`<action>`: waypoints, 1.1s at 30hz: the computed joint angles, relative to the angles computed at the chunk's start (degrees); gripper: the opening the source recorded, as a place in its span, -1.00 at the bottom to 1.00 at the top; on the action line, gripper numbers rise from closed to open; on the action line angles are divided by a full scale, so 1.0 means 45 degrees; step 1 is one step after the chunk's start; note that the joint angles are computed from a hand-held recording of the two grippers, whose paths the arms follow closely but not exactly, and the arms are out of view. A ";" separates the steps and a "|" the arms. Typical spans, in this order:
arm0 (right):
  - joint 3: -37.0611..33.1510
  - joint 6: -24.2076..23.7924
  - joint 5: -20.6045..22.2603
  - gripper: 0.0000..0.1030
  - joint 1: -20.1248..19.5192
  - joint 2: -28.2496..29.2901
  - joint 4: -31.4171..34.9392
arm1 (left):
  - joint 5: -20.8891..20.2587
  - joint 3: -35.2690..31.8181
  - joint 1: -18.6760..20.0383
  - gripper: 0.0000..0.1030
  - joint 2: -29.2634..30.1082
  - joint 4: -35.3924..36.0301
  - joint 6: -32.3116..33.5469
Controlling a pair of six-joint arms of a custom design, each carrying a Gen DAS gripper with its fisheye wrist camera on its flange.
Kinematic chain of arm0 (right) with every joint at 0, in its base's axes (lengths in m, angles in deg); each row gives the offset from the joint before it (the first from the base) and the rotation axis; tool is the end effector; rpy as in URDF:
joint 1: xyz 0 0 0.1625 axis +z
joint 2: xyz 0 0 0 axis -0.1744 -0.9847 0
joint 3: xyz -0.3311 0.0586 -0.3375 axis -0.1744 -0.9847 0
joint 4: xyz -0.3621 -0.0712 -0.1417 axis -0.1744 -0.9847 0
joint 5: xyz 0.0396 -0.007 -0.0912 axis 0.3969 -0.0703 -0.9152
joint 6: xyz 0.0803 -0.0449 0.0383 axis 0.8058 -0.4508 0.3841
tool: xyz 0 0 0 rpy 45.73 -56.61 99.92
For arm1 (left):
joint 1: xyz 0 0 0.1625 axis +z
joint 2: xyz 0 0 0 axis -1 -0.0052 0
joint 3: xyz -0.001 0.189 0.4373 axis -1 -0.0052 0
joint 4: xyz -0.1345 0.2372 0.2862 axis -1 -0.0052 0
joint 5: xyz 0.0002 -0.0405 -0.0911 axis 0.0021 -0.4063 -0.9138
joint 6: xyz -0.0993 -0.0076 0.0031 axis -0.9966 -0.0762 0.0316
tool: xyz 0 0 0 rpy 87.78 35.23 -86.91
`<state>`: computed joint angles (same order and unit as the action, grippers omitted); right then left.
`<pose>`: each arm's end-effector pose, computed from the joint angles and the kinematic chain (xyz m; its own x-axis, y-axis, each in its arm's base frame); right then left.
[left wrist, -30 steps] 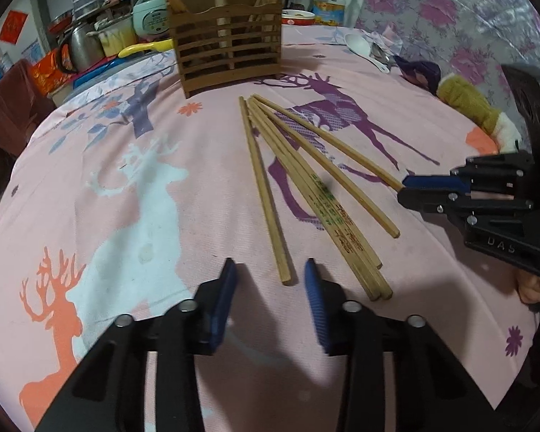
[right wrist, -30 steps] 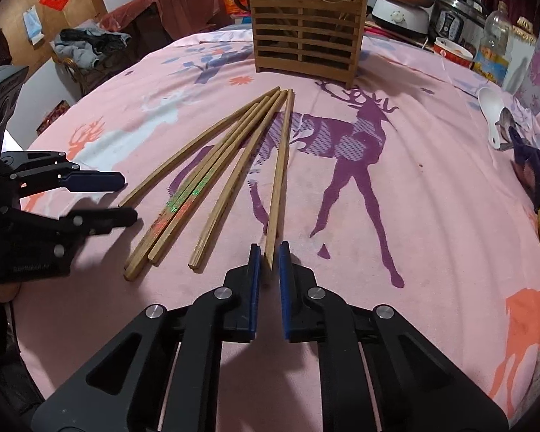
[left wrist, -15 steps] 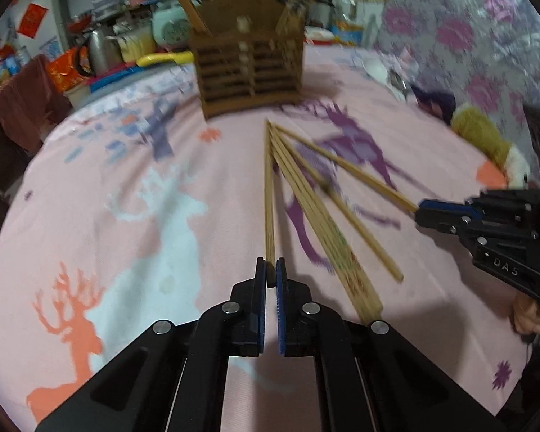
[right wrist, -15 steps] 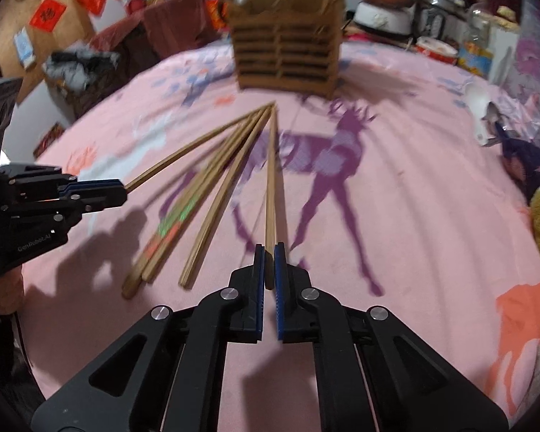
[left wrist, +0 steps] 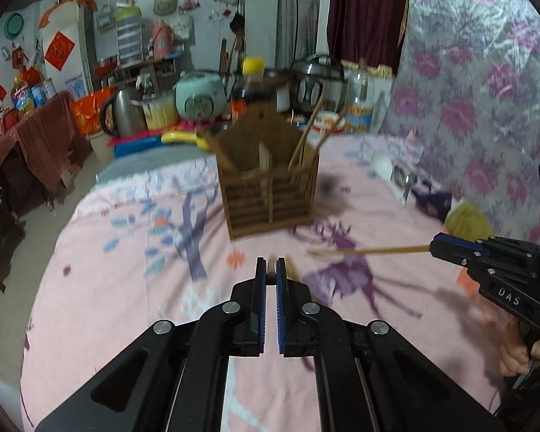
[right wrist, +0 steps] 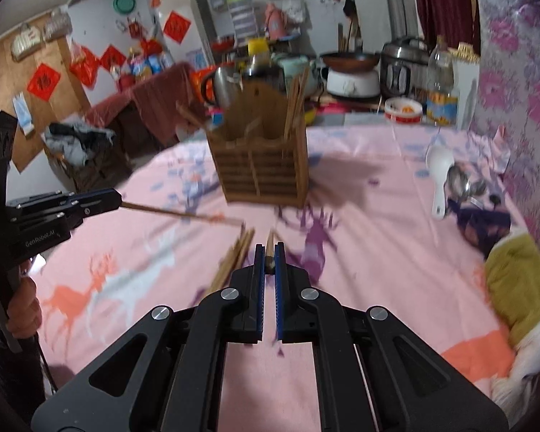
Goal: Organize utensils
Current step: 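Carry the chopstick in the right tool into the wooden holder while the left tool follows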
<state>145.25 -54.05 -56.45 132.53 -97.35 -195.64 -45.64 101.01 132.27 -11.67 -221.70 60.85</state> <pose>0.3516 -0.4203 0.1801 -0.8681 -0.0856 0.4889 -0.3994 0.7052 -0.5858 -0.2380 -0.4864 0.3534 -0.6470 0.4468 -0.6178 0.7183 0.6290 -0.2973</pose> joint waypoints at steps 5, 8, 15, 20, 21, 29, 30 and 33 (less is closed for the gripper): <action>-0.1015 -0.0416 0.0147 -0.89 0.0139 -0.0155 0.0254 | -0.0125 -0.0907 -0.0175 -0.89 0.0470 -0.0250 0.0195; -0.1687 -0.0776 -0.0029 -0.89 0.0285 0.0005 0.0485 | -0.0146 -0.1554 -0.0273 -0.89 0.0865 -0.0386 0.0415; -0.3113 -0.1554 -0.0051 -0.89 0.0399 0.0448 0.0461 | -0.0124 -0.3082 -0.0249 -0.89 0.1789 -0.0466 0.0982; -0.4386 -0.2649 -0.0353 -0.89 0.0573 0.1169 -0.1193 | 0.0234 -0.4140 -0.0310 -0.89 0.2459 -0.1689 0.1676; -0.4630 -0.2888 -0.0326 -0.89 0.0580 0.1316 -0.1598 | 0.0397 -0.4322 -0.0344 -0.89 0.2611 -0.2151 0.1913; -0.6763 -0.4966 -0.0532 -0.89 0.0238 0.2990 -0.4209 | 0.0480 -0.5863 0.0040 -0.89 0.4237 -0.5151 0.3604; -0.6808 -0.4972 -0.0503 -0.89 0.0154 0.3086 -0.4246 | 0.0348 -0.5973 0.0183 -0.89 0.4415 -0.5277 0.3666; -0.7102 -0.4615 -0.0377 -0.89 -0.0343 0.3318 -0.3146 | 0.0525 -0.5943 0.0598 -0.89 0.5056 -0.6453 0.4139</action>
